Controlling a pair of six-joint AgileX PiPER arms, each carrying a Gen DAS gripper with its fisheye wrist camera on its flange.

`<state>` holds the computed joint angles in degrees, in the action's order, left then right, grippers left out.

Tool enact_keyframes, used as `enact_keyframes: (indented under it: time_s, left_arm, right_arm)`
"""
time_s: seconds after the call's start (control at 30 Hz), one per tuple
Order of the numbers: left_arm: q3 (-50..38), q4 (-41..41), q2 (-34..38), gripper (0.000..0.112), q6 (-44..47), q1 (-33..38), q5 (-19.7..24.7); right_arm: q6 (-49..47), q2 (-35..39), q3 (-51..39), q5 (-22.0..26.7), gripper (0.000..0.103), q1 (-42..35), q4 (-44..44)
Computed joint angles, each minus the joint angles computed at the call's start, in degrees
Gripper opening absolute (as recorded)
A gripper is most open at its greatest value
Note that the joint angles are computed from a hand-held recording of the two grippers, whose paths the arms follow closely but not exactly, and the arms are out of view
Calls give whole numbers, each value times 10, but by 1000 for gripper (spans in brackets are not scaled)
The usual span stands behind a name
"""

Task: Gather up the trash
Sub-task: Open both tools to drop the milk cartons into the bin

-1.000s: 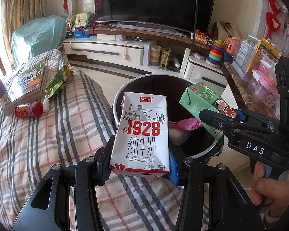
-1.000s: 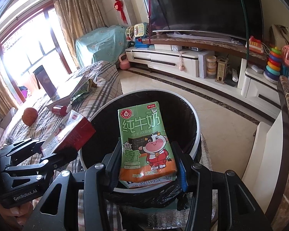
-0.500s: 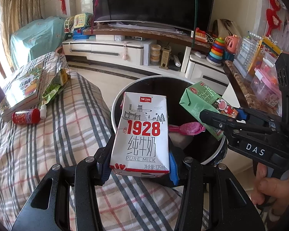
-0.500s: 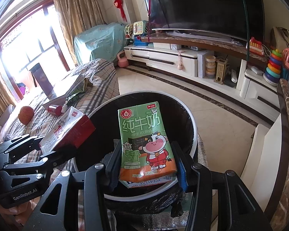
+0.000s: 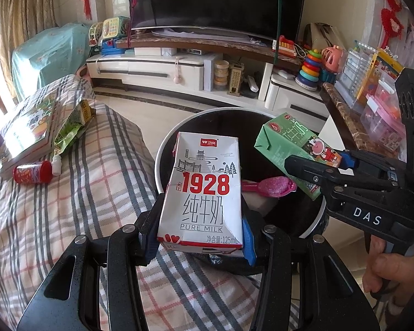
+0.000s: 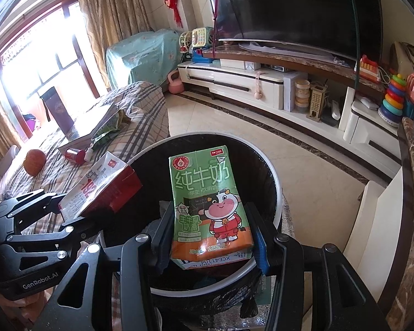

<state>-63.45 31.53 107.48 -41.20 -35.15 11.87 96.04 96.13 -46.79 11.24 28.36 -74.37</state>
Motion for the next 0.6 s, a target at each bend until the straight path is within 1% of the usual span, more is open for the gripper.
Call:
enact_keyframes:
  time_s: [0.23, 0.4, 0.6]
  left_arm:
    - [-20, -22, 11, 46, 27, -2, 11]
    - [-31, -56, 18, 46, 65, 2, 17]
    - [-45, -71, 27, 46, 82, 0, 25]
  right_arm:
    - [-54, 9, -13, 1, 48, -2, 47]
    - [-86, 12, -18, 2, 48, -4, 75]
    - [-125, 17, -24, 3, 48, -7, 112]
